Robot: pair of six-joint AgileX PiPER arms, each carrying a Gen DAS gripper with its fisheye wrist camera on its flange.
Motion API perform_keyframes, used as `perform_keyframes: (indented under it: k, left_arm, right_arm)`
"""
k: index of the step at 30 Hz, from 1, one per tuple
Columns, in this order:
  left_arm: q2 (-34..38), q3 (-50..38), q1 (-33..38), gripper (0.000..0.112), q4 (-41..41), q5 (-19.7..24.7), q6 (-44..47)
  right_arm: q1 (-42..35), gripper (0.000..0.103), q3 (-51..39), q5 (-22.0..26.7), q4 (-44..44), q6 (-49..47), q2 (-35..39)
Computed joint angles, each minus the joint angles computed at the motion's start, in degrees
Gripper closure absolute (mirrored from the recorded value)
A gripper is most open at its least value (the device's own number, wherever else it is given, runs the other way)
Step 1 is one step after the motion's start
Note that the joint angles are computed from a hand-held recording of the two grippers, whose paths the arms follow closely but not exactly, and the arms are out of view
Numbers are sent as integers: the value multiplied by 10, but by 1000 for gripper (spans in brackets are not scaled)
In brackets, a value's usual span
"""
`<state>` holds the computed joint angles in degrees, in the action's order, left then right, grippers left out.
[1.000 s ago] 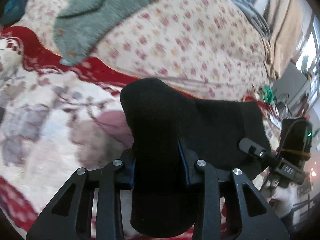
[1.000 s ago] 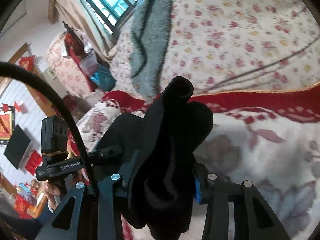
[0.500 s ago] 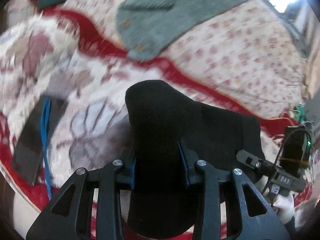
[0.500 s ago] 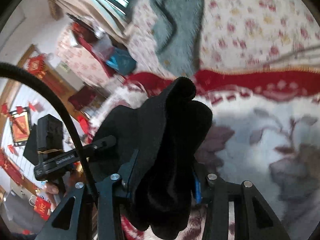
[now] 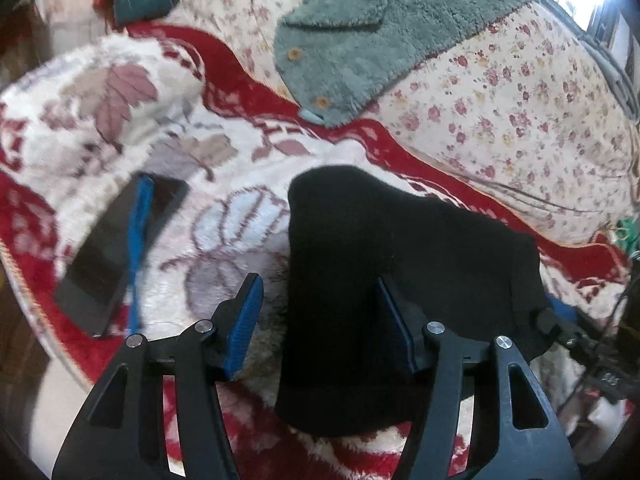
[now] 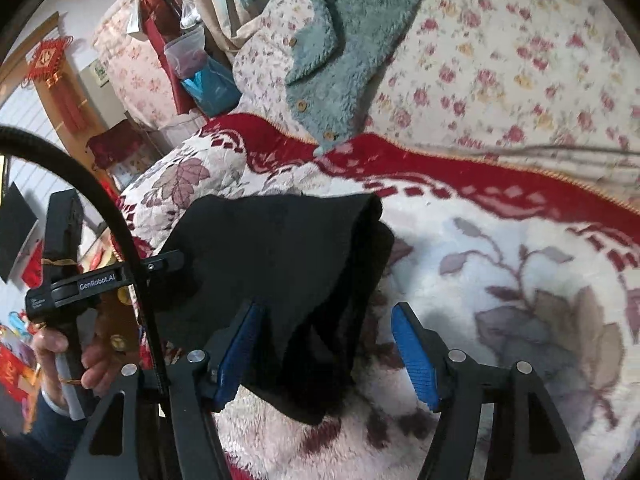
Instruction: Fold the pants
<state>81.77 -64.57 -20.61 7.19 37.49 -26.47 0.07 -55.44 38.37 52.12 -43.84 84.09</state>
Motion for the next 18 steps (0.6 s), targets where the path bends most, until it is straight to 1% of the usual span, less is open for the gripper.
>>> perform_keyframes:
  k: [2,4,7,9,10,14,18]
  left_arm:
    - [-18,7,-27,54,62,4,-59]
    - [-29,11,-48,54,100,13,-102]
    - [-40,9,-109,54,204,47,-204]
    - [-44,8,-145,54,256,68,-253]
    - [-44,5,-160,54,273,76,-270]
    - [-50,3,-211,54,324,107,-331]
    - [-47,0,-250,54,361,133,-374]
  right_arm:
    - [-4,37,3,6,2,1,-17]
    - [-1,37,5,6,1,6,-32]
    - [19,37,5,-9,-17,31,-53]
    - [36,37,2,-20,-48,72,-62]
    - [45,37,-4,-25,-58,87,-60]
    - [58,37,3,-35,-53,98,-72]
    - [78,37,7,-52,-67,119,-83]
